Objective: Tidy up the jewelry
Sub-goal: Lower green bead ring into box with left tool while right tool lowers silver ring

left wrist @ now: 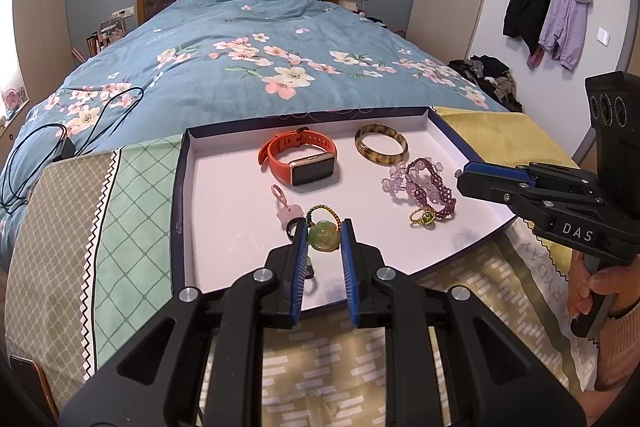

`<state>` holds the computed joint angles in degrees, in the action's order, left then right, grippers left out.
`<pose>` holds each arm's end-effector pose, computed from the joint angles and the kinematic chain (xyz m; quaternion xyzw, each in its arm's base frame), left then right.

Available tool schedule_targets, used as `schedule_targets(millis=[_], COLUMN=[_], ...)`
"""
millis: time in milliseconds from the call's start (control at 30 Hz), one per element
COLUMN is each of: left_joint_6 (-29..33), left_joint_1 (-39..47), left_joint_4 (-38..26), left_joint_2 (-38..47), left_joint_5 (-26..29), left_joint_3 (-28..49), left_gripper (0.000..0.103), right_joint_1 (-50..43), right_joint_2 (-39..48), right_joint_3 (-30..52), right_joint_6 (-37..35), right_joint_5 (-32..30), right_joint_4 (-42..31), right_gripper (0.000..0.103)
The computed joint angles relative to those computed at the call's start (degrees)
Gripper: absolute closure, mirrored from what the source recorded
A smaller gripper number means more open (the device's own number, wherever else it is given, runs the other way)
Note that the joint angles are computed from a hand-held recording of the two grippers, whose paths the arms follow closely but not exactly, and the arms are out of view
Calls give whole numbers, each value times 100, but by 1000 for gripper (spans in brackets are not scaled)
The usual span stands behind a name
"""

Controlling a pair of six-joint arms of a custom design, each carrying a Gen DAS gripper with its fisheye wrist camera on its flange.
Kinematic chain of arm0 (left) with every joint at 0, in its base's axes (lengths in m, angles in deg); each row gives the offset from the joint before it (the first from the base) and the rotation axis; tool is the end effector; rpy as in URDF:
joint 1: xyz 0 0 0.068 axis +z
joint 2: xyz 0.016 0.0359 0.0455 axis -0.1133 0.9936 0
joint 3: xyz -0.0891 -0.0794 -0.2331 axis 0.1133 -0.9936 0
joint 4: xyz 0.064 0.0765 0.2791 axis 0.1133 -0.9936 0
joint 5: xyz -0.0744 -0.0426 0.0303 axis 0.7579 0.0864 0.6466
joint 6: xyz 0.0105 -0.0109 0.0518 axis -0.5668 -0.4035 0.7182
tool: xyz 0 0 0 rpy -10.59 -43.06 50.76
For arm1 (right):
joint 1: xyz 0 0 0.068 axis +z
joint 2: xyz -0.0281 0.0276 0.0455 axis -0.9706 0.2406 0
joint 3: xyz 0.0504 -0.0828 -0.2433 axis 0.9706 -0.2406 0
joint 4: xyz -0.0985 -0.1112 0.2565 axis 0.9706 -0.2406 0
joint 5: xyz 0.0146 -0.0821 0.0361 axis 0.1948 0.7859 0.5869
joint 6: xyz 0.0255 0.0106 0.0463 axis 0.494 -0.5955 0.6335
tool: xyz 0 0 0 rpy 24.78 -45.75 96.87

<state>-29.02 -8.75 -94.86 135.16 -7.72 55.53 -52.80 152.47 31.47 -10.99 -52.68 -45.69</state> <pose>0.2898 -0.0188 0.2508 0.0885 0.9128 -0.0908 0.3883 0.3070 0.1415 0.2707 -0.1750 0.8865 0.2177 0.3690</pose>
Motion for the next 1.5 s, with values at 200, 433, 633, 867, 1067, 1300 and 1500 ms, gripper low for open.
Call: schedule_targets(millis=[200, 433, 633, 867, 1067, 1300, 1500], left_joint_6=[-11, -32, -31, -31, -28, -20, -35], left_joint_1=[-12, -19, -9, 11, 14, 34, 36], left_joint_4=[-10, -6, 4, 18, 34, 53, 73], left_joint_2=[7, 55, 127, 234, 308, 367, 392], left_joint_5=[-9, -22, -26, -32, -36, -37, -35], left_joint_3=[17, 64, 131, 203, 239, 251, 252], left_gripper=[86, 86, 86, 86, 86, 86, 86], right_joint_1=[-29, -37, -44, -105, -87, -48, -12], right_joint_2=[12, 31, 45, 134, 206, 292, 380], right_joint_3=[-6, 7, 25, 76, 118, 185, 252], right_joint_6=[9, 7, -4, -25, -9, -13, -20], right_joint_5=[-54, -50, -53, -60, -5, 57, 93], right_joint_4=[24, 20, 7, 8, 29, 8, -2], right_gripper=[87, 87, 87, 87, 87, 87, 87])
